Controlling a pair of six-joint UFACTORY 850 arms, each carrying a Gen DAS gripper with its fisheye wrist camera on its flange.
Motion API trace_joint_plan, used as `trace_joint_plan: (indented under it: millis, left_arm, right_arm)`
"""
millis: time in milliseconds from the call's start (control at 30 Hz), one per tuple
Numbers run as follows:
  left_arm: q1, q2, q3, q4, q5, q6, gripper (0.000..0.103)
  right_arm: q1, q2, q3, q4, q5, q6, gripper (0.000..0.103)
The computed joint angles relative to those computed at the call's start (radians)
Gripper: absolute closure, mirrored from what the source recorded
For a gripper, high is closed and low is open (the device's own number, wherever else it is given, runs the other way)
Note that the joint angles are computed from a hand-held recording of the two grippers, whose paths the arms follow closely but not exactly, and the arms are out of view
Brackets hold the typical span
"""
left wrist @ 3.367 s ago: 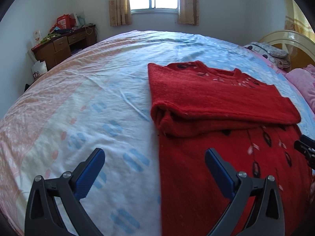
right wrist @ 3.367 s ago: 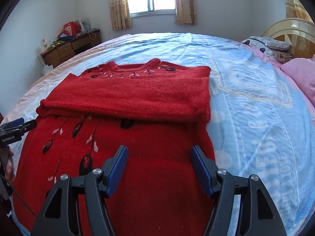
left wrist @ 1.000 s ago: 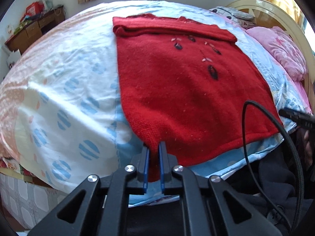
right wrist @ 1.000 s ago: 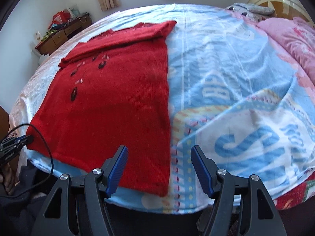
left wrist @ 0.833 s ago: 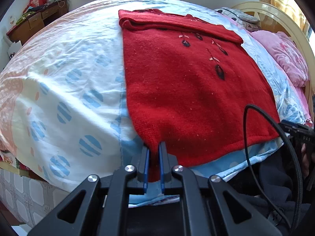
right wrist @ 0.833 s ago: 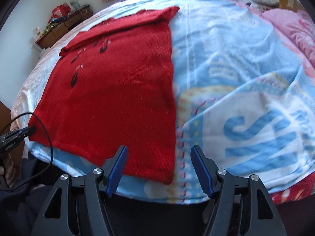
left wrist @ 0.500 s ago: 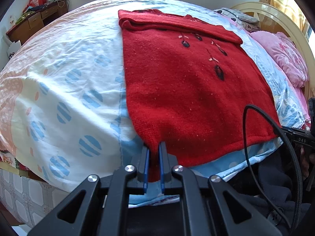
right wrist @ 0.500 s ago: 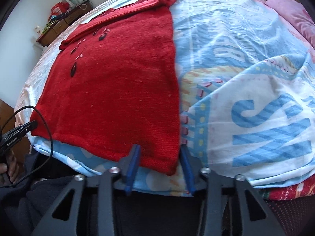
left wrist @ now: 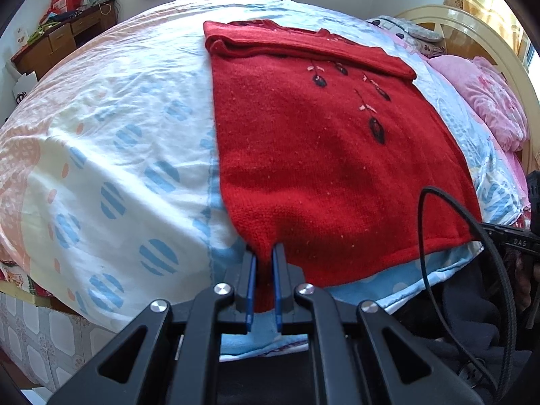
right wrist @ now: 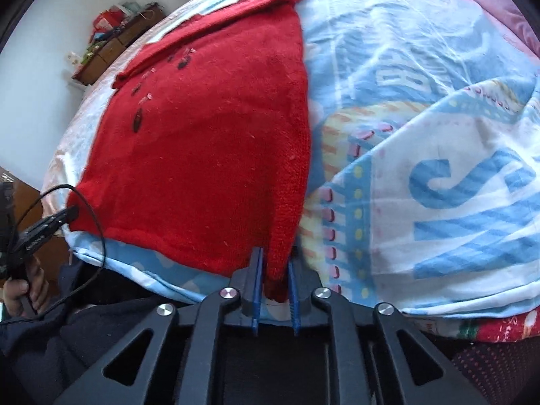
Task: Fold small clothes
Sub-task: 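Lift the hem upward with both grippers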
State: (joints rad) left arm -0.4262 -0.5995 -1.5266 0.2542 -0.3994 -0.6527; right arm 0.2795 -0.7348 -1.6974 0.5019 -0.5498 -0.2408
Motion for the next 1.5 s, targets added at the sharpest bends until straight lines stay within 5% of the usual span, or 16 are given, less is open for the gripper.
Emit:
trace_joint_plan:
  millis: [300, 667, 900, 1000, 1300, 1367, 1467, 1500]
  left_arm:
    - [0.008, 0.007, 0.001, 0.0, 0.023, 0.001, 0.093]
    - [0.035, 0.055, 0.029, -0.013, 0.125, 0.003, 0.093]
    - [0.065, 0.091, 0.051, -0.274, 0.209, 0.223, 0.096]
    - [0.069, 0.097, 0.05, -0.204, 0.235, 0.163, 0.098]
    - [0.086, 0.068, 0.026, -0.599, 0.16, 0.57, 0.099]
    - [0.094, 0.063, 0.029, -0.756, 0.118, 0.712, 0.084]
    - [0.102, 0.036, 0.008, -0.817, 0.014, 0.74, 0.041]
    - [0.102, 0.035, 0.016, -0.85, 0.014, 0.757, 0.041]
  right_arm:
    - [-0.003, 0.039, 0.052, 0.101, 0.076, -0.106, 0.096]
    - [-0.035, 0.137, 0.171, 0.627, 0.17, -0.547, 0.097]
    - [-0.064, 0.165, 0.21, 0.957, 0.105, -0.804, 0.097]
    - [-0.072, 0.182, 0.227, 1.06, 0.087, -0.889, 0.097]
    - [-0.066, 0.182, 0.216, 1.062, 0.103, -0.883, 0.097]
    - [-0.067, 0.182, 0.217, 1.06, 0.105, -0.885, 0.097]
    - [-0.064, 0.183, 0.216, 1.048, 0.108, -0.885, 0.097]
    - [-0.062, 0.184, 0.217, 1.045, 0.11, -0.886, 0.097]
